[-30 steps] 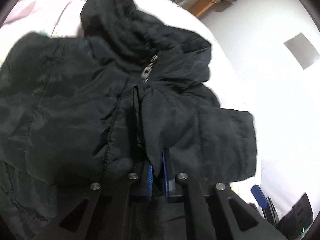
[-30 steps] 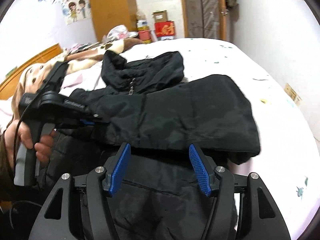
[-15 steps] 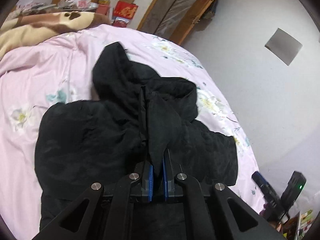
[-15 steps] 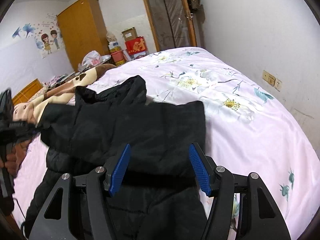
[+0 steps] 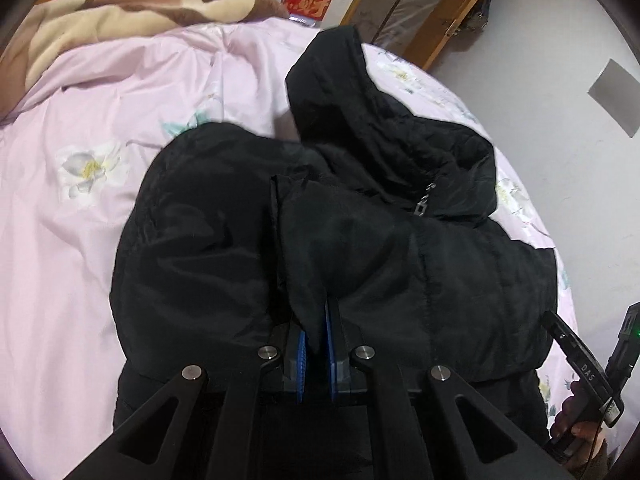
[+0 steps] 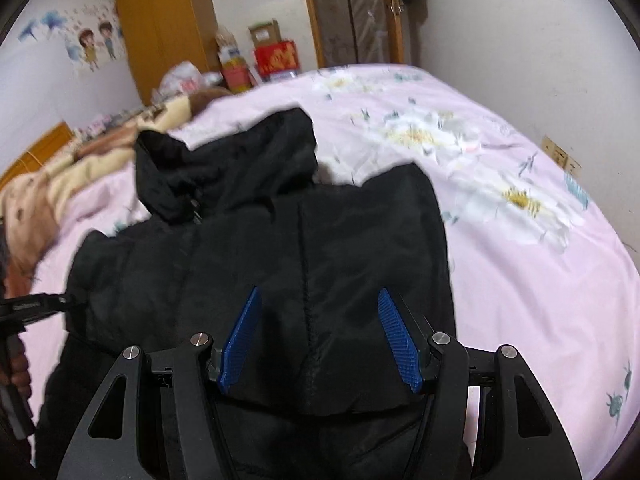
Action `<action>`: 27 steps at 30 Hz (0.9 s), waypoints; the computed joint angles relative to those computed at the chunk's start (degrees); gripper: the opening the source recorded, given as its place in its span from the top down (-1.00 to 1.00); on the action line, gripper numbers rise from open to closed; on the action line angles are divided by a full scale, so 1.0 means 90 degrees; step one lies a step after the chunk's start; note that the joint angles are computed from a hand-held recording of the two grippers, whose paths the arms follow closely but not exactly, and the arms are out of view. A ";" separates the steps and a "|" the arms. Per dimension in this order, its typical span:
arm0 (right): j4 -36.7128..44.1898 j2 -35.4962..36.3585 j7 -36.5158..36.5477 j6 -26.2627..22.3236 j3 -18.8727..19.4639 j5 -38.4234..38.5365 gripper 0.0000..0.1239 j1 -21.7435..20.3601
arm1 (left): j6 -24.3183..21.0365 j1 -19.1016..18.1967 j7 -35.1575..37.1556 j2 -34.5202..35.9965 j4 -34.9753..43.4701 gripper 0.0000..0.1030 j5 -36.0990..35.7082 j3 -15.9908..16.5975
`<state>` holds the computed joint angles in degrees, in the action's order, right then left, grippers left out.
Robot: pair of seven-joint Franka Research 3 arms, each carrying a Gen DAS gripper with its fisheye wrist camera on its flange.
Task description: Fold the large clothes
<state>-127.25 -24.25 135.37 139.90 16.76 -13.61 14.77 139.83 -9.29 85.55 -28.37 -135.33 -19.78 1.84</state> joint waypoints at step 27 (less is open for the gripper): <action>0.0635 -0.0574 0.0535 -0.1322 -0.0089 0.0333 -0.03 0.0048 | -0.1409 0.0433 -0.0558 -0.1145 0.0267 0.04 0.0180 0.0183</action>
<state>-121.54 -29.42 140.18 128.00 15.96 -10.62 15.20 127.15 -5.40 80.53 -38.67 -132.93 -18.16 3.49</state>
